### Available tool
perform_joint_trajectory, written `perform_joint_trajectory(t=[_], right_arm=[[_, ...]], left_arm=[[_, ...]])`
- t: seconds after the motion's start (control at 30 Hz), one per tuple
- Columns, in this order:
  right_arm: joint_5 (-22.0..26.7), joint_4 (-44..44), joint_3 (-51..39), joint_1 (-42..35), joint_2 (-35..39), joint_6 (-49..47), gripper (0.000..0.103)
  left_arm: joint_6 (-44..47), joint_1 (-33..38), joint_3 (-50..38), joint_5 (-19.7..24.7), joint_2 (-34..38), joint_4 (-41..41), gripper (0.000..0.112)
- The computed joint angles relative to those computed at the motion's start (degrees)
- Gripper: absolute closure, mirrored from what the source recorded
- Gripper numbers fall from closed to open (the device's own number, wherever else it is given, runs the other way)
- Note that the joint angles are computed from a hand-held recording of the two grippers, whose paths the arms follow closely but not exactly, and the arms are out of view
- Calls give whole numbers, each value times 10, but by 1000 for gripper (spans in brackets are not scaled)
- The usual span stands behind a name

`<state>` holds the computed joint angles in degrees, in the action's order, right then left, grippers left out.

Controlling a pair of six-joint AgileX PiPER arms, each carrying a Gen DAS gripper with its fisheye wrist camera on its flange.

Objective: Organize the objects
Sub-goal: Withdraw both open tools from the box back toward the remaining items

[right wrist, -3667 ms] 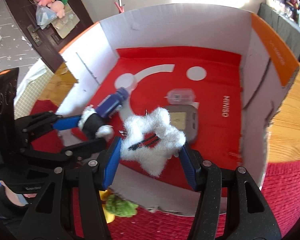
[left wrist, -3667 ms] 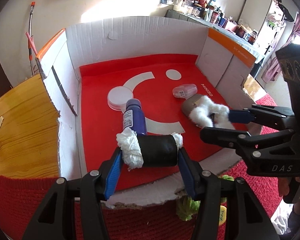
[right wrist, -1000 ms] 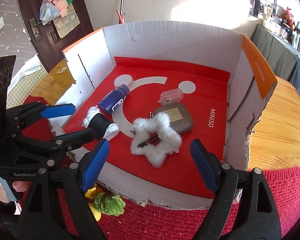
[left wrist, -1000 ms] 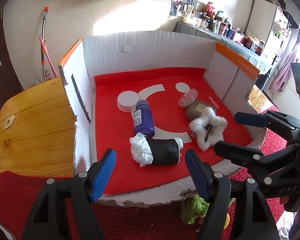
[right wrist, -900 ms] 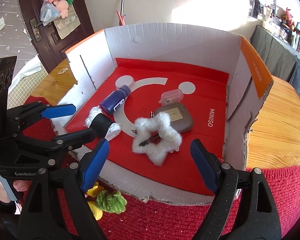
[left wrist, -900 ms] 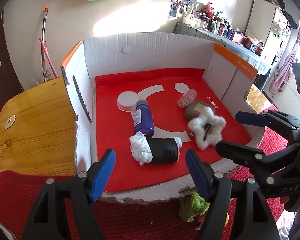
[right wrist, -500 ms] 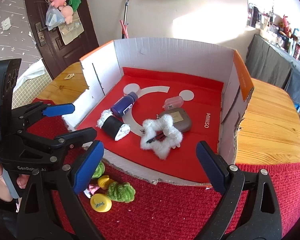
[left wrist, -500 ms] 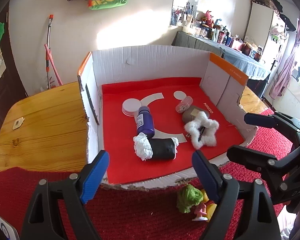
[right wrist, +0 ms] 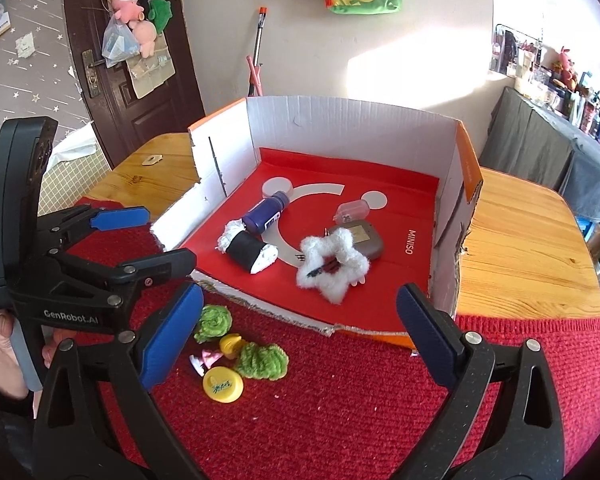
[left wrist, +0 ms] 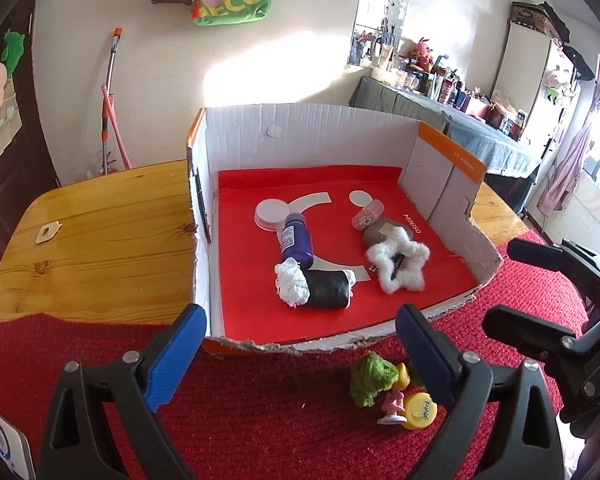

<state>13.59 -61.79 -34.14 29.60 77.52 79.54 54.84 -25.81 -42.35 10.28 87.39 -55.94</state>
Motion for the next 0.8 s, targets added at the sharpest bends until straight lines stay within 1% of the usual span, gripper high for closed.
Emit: perform_joint_trajectory(t=[0.13,0.23,0.3,0.47,0.63,0.7,0.8], right_arm=[[5,-21,11,13,-11,31,4],[14,-39,18,26,-19,57,4],[28,-59,24,41,-24,82,4],[63,-93,36,78,-34,130,3],[66,-107,51,96,-41,157,3],[70,-110,56,104,-44,165,3],[74,-116,64,114,-45,179,3]], left_arm=[[30,-4,17,-6,-18,-31,11],[43,-14,32,-20,-32,-43,9],[45,-21,42,-32,-42,-44,9],[42,-27,56,-38,-53,-41,9],[26,-32,66,-45,-61,-28,10],[37,-34,73,-48,-64,-41,9],[74,-39,85,-53,-66,-83,9]])
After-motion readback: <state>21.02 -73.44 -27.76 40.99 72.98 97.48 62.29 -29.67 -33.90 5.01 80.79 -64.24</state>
